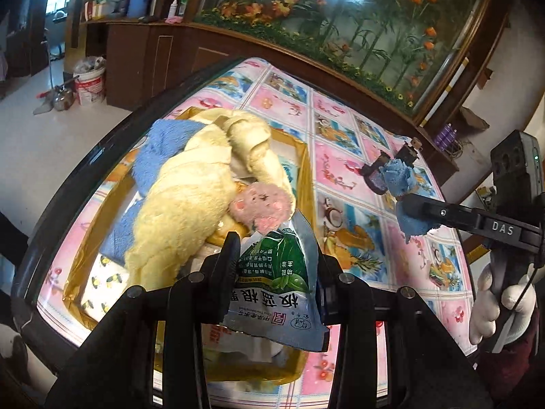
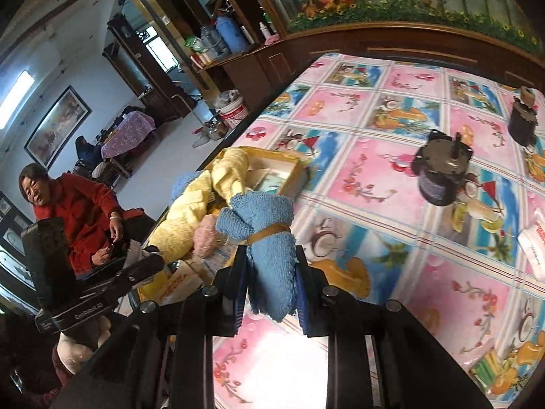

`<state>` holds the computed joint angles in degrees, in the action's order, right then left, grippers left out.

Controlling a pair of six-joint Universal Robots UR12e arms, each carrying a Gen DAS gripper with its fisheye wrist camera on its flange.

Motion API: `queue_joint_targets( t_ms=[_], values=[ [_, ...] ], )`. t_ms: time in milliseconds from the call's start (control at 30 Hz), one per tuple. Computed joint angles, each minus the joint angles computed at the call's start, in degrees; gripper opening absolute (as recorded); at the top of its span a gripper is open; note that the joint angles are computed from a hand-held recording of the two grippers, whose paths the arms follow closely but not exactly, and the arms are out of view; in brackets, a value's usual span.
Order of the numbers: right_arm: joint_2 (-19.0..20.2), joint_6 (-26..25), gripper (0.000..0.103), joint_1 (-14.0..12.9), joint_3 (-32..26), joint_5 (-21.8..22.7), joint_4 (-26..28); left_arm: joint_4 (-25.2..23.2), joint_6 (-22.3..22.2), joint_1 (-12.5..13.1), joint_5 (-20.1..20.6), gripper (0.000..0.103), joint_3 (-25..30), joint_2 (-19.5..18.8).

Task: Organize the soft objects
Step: 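Carry the green packet and blue towel over the cardboard tray with both grippers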

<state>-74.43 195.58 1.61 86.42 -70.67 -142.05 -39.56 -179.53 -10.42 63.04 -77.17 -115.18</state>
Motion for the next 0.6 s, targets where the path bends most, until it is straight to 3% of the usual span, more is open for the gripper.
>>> queue_joint_targets(
  t_ms=[200,333,500,600],
  values=[
    [4.3,-0.1,0.023,2.8,-4.6,0.6,2.2,0.7,0.4,-0.7,4.9,0.037,0.4,-1.3],
    [7.0,0.5,0.023,4.0,-7.9,-1.2,4.4,3.9,0.3,-1.8,10.7,0.043,0.1,-1.7],
    [9.3,1.2,0.023,5.3,-10.6,-7.6,6.7,6.9,-0.2,-2.5,14.3,0.05,-0.6,-1.7],
    [9.9,1.8,0.023,5.3,-11.2,-8.7,7.9,9.3,-0.3,-3.1,17.3,0.058,-1.4,-1.3]
  ],
)
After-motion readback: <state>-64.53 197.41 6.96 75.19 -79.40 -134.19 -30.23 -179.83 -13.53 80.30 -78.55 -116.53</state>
